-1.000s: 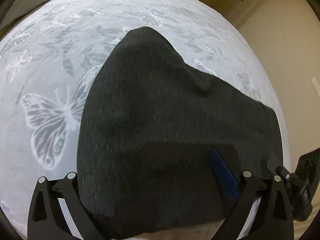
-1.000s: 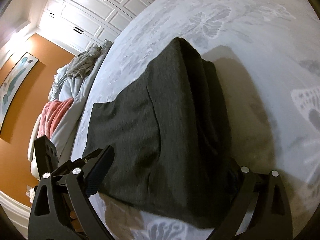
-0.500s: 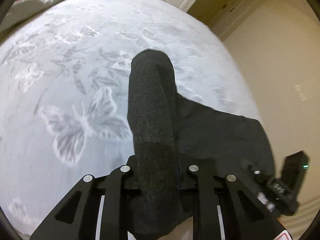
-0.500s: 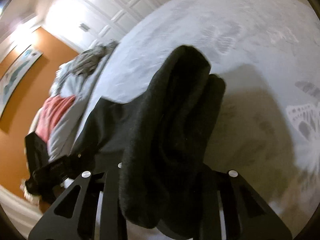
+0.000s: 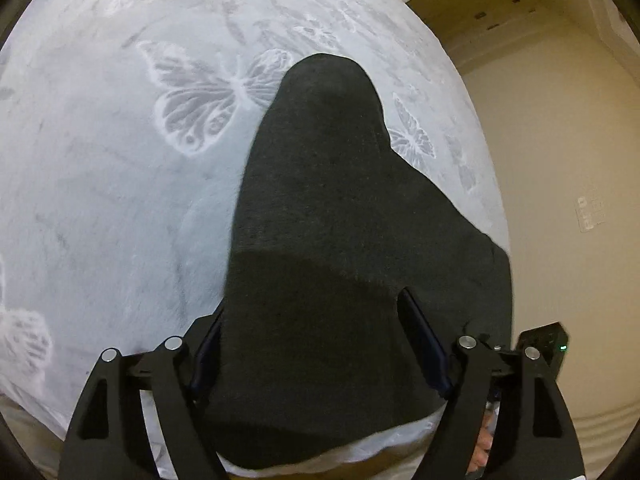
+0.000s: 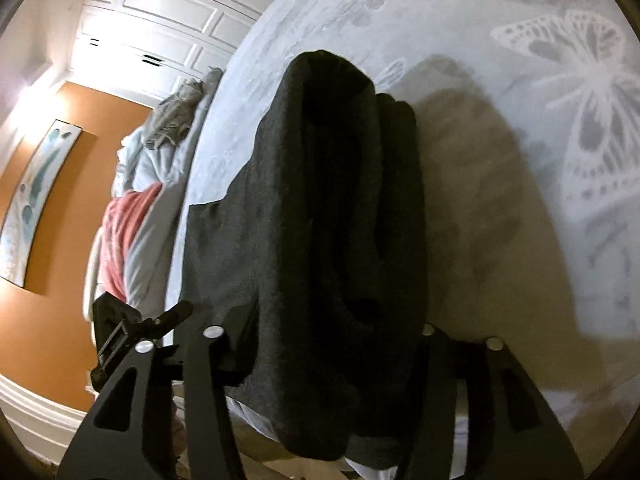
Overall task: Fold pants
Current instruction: 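Grasp the pants bundle with the left gripper while the right gripper grasps its edge, then lift the pants bundle high above the bed with both grippers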
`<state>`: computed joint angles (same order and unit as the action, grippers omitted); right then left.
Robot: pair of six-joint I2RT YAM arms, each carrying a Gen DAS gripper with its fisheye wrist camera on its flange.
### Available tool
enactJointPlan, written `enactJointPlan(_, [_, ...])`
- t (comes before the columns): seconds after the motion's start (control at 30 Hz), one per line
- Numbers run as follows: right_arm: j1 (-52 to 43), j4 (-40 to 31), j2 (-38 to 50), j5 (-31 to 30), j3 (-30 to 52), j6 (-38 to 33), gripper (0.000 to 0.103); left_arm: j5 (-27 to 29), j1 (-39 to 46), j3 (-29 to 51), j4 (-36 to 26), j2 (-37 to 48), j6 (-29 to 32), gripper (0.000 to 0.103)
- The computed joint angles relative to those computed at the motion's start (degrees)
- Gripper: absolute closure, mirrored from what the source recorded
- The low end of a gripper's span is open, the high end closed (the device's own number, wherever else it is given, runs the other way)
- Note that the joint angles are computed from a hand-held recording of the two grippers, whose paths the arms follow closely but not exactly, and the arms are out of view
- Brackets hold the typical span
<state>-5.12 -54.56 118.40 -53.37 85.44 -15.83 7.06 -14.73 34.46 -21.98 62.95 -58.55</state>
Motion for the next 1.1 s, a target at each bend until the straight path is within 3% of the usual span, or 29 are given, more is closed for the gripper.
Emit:
enactJointPlan(0.1, [0.31,-1.19,0.83,-2.15,0.92,-1.72,0.034,-2.51,-2.23,2.32,1.08,3.71,2.04,0.028])
enactJointPlan(0.17, [0.72,-1.38,1.03,-3.39,1.15,-2.44,0.024,-3.7,-2.67,3.62,1.42,5.3,2.82,0.041])
enactJointPlan(0.2, [1.31,-0.28,0.25,-2.67,0.45,-2.67,0.023,-4.94,-3.23,4.19,0.98,5.93,3.1,0.045])
enactJointPlan(0.23, [1.99,1.54,-0.98,-1.77,-0.87,-2.24,0.024,-5.73,-3.24,4.56,0.62,6.43,3.3,0.056])
enactJointPlan(0.3, [2.88,7.61,-4.45,2.25,-5.05,0.0,0.043,-5.21,-2.09,4.16,1.72,6.73,3.13,0.071])
enactJointPlan(0.33, [3.14,10.11,-5.8,4.81,-6.65,0.91,0.063,-4.87,-1.64,3.72,2.08,6.21,2.97,0.08])
enactJointPlan(0.37, [2.83,10.86,-6.1,5.21,-7.17,1.45,0.075,-4.79,-1.47,3.36,2.12,5.32,2.98,0.083])
enactJointPlan(0.47, [0.76,7.85,-5.72,1.11,-6.17,0.62,0.08,-11.96,-6.17,7.89,-4.04,3.84,4.7,0.085])
enactJointPlan(0.6, [1.1,8.67,-15.28,0.64,-10.42,-3.17,0.081,-23.82,-14.77,15.3,-12.86,0.7,4.39,0.086])
enactJointPlan(0.73, [0.71,5.78,-22.7,-1.24,-9.01,-6.68,0.081,-32.21,-20.01,24.99,-22.05,0.19,5.34,0.086])
enactJointPlan(1.1, [0.28,12.74,-31.34,-8.0,-0.79,-0.04,0.08,-49.98,-27.23,50.63,-32.69,6.45,14.98,0.086])
